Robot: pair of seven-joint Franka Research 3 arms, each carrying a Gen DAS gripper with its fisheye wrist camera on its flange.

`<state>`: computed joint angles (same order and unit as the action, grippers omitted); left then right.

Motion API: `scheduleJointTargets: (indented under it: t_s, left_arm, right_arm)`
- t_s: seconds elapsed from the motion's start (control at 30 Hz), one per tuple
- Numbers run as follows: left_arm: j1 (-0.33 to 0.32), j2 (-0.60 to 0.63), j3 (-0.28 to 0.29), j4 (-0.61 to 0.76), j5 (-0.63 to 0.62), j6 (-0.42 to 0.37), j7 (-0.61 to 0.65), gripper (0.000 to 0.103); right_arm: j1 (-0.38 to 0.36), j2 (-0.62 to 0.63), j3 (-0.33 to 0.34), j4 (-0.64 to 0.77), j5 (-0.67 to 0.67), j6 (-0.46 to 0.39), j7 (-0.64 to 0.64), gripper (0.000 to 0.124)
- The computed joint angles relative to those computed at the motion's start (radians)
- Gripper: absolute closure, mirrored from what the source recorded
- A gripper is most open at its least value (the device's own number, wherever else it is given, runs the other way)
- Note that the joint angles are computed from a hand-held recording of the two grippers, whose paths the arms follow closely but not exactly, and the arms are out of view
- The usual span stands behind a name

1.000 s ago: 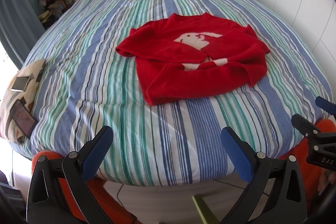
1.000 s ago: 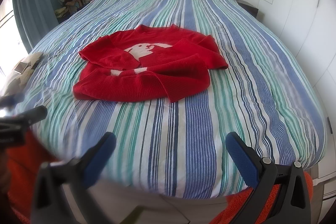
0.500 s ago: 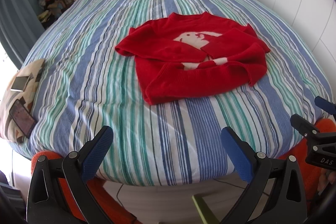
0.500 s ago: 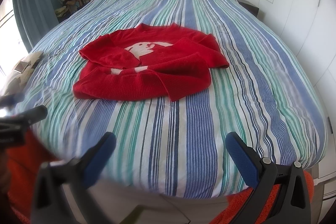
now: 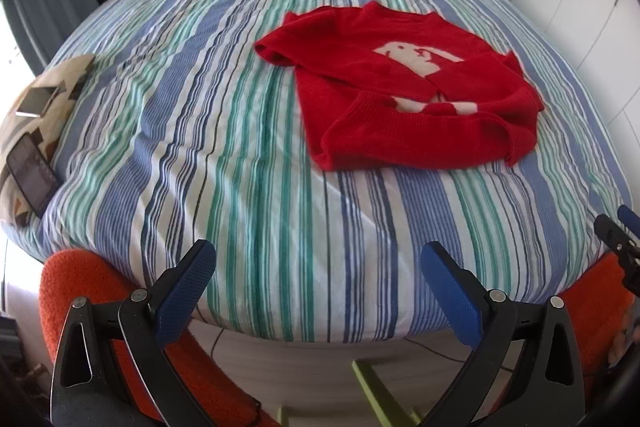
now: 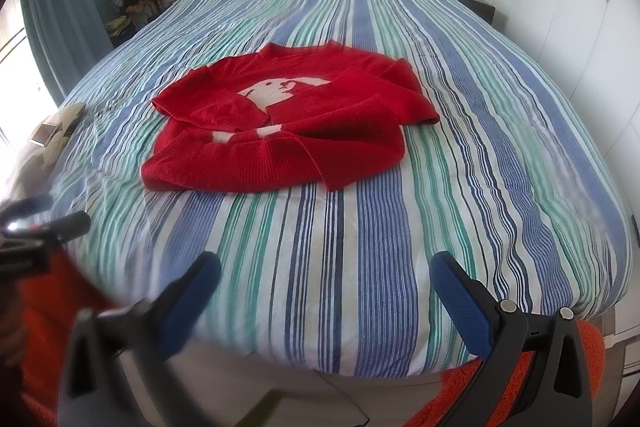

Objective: Fold small clothes
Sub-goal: 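Grasp the sweater hem with the left tool while the right tool grasps the hem too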

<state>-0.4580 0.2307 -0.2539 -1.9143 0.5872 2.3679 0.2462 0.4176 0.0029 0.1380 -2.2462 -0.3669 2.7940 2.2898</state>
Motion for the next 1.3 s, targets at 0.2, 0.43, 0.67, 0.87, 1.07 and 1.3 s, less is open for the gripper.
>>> scheduleJointTargets:
  t_s: [0.2, 0.43, 0.67, 0.87, 1.07, 1.3]
  left_arm:
    - [0.076, 0.009, 0.003, -0.083, -0.128, 0.247, 0.079, 0.002]
    - [0.045, 0.299, 0.059, 0.252, -0.053, 0.201, 0.313, 0.007]
    - [0.049, 0.373, 0.07, 0.318, -0.121, 0.256, 0.47, 0.097]
    - [0.098, 0.094, 0.007, -0.037, -0.131, 0.423, 0.643, 0.093]
    - [0.098, -0.008, -0.011, -0.172, -0.253, 0.281, 0.637, 0.045]
    - [0.255, 0.003, -0.159, -0.289, -0.757, 0.595, 0.651, 0.036]
  right_arm:
    - [-0.046, 0.016, -0.029, -0.025, 0.027, 0.054, -0.007, 0.021]
    - [-0.079, 0.296, 0.02, 0.235, 0.308, 0.032, -0.523, 0.031]
    - [0.074, 0.54, -0.145, 0.47, 0.194, 0.029, -0.529, 0.094]
    - [-0.069, 0.277, 0.016, 0.225, 0.394, 0.046, -0.888, 0.113]
    - [-0.058, 0.083, 0.026, 0.044, 0.553, -0.166, -1.105, 0.093]
    - [-0.074, 0.035, -0.022, -0.016, 0.953, -0.164, -1.148, 0.079]
